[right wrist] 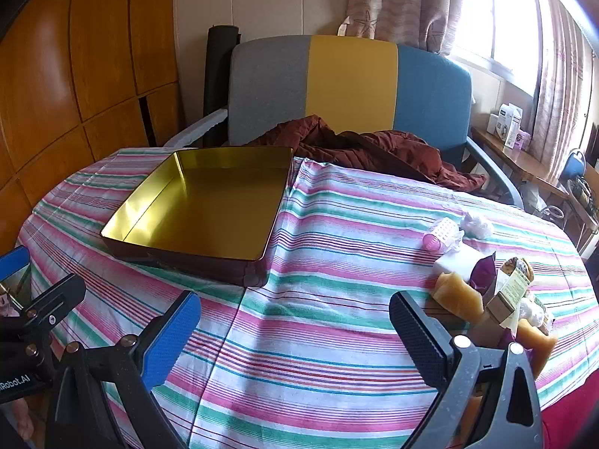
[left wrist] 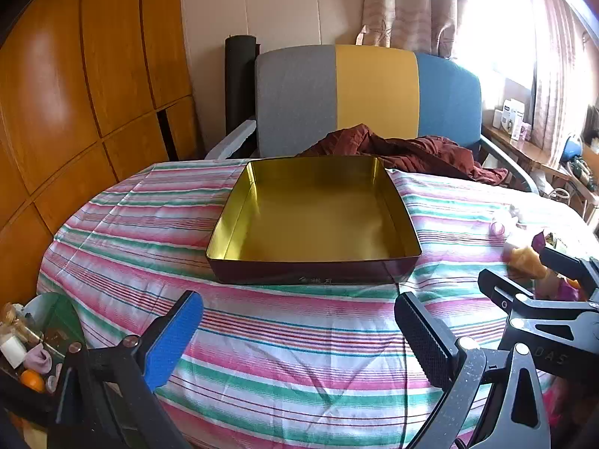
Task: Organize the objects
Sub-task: 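Move both tools toward the pile of items beside the gold tray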
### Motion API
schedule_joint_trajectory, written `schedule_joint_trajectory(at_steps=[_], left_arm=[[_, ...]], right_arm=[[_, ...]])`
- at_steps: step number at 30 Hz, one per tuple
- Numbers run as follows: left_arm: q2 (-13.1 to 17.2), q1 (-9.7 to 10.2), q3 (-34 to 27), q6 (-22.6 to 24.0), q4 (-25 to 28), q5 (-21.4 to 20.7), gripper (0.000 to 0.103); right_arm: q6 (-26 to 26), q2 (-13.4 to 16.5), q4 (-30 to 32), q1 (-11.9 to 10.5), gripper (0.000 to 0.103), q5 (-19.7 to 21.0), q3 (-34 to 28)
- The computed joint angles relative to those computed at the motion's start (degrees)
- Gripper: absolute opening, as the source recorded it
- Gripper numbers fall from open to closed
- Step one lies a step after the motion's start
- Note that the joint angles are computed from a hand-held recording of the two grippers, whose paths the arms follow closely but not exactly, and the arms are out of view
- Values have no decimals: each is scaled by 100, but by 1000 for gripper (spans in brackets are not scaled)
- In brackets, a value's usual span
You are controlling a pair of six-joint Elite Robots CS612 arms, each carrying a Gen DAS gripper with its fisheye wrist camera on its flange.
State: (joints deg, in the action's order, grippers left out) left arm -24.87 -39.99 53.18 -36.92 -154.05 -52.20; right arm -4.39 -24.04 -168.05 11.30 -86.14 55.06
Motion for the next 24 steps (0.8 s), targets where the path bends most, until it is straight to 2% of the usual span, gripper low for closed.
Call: schedule_joint_trajectory(at_steps=[9, 15, 19, 24], left_arm=[[20, 39, -8, 90, -153, -351, 103], [121, 97, -150, 340, -350, -1030, 103], [225, 92, -318, 736, -440, -1406, 103], [364, 111, -619, 1039, -252, -2075, 103]], right_arm=[[39, -69, -17, -25, 103, -72, 128], [165, -189, 37, -107, 102, -89, 337], [315, -339, -77, -199, 102, -197, 654], [797, -550, -99, -420, 102, -281, 1044]])
